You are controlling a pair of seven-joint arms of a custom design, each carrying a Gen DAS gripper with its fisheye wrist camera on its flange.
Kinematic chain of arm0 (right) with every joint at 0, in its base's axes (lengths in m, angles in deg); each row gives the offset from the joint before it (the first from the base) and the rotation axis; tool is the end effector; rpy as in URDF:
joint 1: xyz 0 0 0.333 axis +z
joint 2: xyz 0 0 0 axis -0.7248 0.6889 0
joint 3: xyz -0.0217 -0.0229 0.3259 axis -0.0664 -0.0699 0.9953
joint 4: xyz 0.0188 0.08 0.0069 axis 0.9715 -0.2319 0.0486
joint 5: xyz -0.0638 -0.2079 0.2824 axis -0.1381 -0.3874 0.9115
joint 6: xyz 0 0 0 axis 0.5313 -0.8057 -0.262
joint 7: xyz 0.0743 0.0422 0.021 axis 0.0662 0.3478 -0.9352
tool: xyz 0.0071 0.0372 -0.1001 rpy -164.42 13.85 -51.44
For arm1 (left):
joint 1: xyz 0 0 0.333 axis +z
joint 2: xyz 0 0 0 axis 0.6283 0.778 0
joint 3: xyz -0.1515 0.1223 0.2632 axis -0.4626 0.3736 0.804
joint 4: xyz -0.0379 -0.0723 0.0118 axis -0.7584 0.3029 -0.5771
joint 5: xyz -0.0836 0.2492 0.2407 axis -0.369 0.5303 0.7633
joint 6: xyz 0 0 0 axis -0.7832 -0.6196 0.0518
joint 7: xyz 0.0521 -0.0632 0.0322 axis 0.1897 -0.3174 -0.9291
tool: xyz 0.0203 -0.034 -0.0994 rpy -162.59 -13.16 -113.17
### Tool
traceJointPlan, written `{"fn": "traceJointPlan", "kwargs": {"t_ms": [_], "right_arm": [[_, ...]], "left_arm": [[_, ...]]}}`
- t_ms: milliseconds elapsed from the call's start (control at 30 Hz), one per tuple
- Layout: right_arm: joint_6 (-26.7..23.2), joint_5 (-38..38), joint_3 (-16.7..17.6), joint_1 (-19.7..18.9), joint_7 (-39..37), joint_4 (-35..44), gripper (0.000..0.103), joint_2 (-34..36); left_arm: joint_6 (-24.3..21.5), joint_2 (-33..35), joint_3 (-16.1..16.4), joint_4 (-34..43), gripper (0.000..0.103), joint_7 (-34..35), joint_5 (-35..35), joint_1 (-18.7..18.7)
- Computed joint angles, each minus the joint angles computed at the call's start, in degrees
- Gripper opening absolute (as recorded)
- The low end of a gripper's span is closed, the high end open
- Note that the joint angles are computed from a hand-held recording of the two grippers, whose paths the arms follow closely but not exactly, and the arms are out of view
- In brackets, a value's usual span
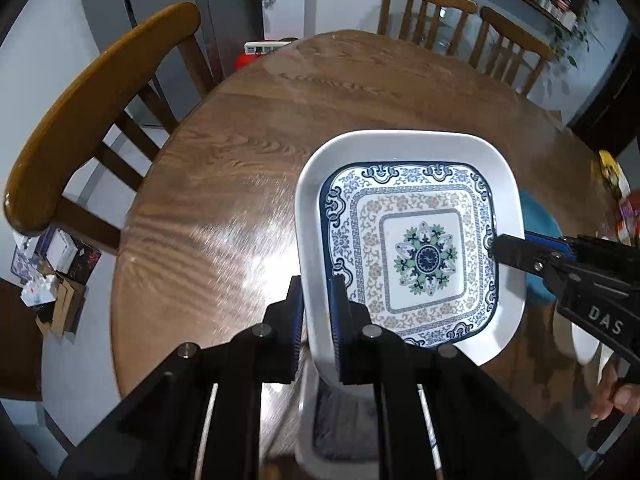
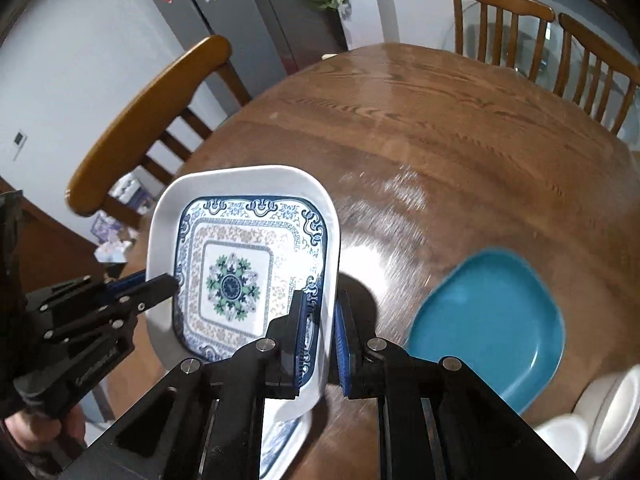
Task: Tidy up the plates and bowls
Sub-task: 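Carry the smaller plate over the large plate, lower it, open grippers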
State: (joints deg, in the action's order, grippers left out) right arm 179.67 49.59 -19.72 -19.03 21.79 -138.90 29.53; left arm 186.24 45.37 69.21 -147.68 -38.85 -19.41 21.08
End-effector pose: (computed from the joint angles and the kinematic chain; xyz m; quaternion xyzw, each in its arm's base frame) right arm 0.4905 0.3653 0.3262 -0.7683 0.5781 -0.0409 0.2716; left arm 0.4338 -0.2509 0.3259 -0.6799 0.6949 -0.1806 0.1489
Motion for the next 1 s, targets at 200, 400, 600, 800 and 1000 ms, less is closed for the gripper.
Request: {"fn": "traceJointPlan", "kwargs": {"t_ms": [200, 400, 600, 800, 1000], "right_arm": [[2.25, 4.67, 6.39, -2.09, -0.06, -6.21, 0.015, -2.29], [3.39, 9.35, 11.73, -4.73, 0.38, -10.80, 0.016, -2.82], [2.86, 10.04, 10.11, -2.37, 2.63, -12.87, 0.016, -3.53], [2.11, 7.76, 5.61, 1.78, 5.74, -12.78, 0.016, -3.80], [1.03, 2.46, -1.03, 8.21, 11.34, -11.35, 0.016, -3.45]], "left_arm": [[1.43, -2.93, -1.21, -5.30, 0.010, 4.83, -1.82, 1.77], [3.40, -2.83, -2.63, -8.80, 0.010, 12.34, -7.02, 2.66], [4.64, -0.80, -1.88, -9.39, 0.010, 17.99, -11.90, 1.49], [4.91, 0.99, -0.50, -8.63, 0.010, 21.72, -15.38, 0.24], [5.44, 1.51, 0.98, -8.98, 0.011, 22.88, -17.25, -1.42]]}}
